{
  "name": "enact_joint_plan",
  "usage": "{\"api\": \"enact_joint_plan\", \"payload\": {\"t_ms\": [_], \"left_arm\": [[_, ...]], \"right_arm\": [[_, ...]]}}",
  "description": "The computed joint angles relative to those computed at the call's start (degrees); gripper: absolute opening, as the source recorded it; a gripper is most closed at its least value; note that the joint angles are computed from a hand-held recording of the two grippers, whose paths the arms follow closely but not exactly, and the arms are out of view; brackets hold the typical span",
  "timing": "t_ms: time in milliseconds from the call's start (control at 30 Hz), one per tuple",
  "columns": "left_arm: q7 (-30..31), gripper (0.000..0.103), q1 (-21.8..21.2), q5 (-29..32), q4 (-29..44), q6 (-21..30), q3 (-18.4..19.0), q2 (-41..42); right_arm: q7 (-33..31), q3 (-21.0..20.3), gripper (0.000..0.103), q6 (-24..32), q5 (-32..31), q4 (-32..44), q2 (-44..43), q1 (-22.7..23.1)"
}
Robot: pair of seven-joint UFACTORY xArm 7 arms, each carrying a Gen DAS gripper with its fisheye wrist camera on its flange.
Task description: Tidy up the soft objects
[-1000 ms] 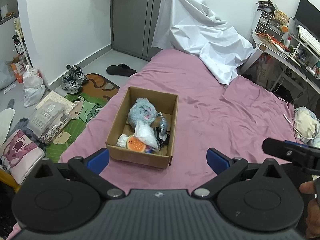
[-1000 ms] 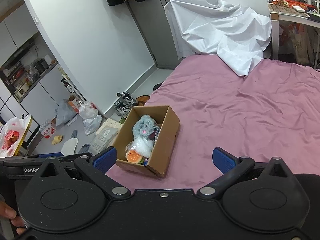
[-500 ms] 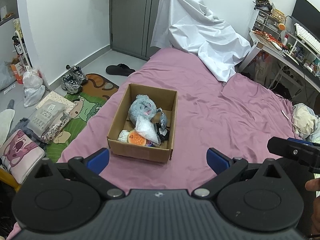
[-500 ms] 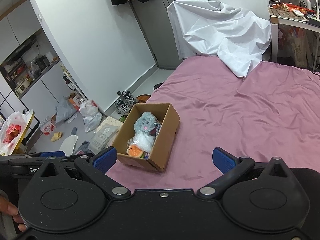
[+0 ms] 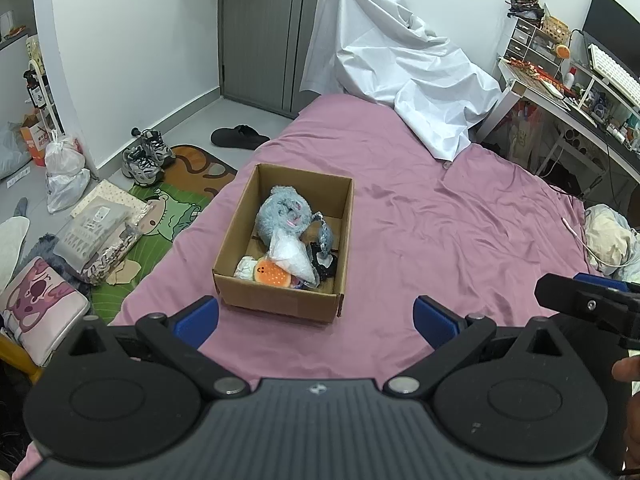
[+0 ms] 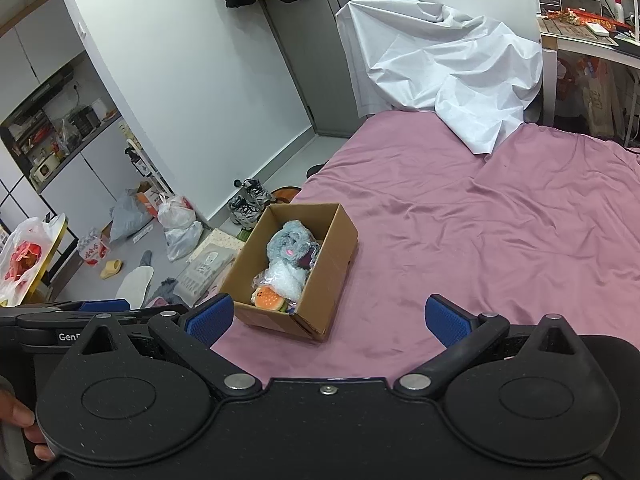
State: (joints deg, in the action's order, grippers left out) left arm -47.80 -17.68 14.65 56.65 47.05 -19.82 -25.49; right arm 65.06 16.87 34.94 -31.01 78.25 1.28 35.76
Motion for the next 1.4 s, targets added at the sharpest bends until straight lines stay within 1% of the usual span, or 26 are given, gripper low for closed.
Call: {"api": "enact_joint_plan", "payload": {"t_ms": [200, 467, 1400], "left_arm": [[-0.9, 0.103, -0.2, 0.3, -0.5, 0.6, -0.6, -0.5], [-1.0, 0.103, -0.1, 0.3, -0.3, 0.6, -0.3, -0.7], [-0.3, 0.103, 0.1, -0.1, -0.3, 0.6, -0.1, -0.7]], "right_arm": [[-1.5, 0.0, 0.103, -0.2, 1.0, -0.3, -0.2, -0.2], [-2.7, 0.1, 0.103, 0.0, 1.6, 0.2, 0.0, -0.1], [-2.7, -0.1, 0.103, 0.7, 1.4, 0.9, 0.6, 0.6]]}}
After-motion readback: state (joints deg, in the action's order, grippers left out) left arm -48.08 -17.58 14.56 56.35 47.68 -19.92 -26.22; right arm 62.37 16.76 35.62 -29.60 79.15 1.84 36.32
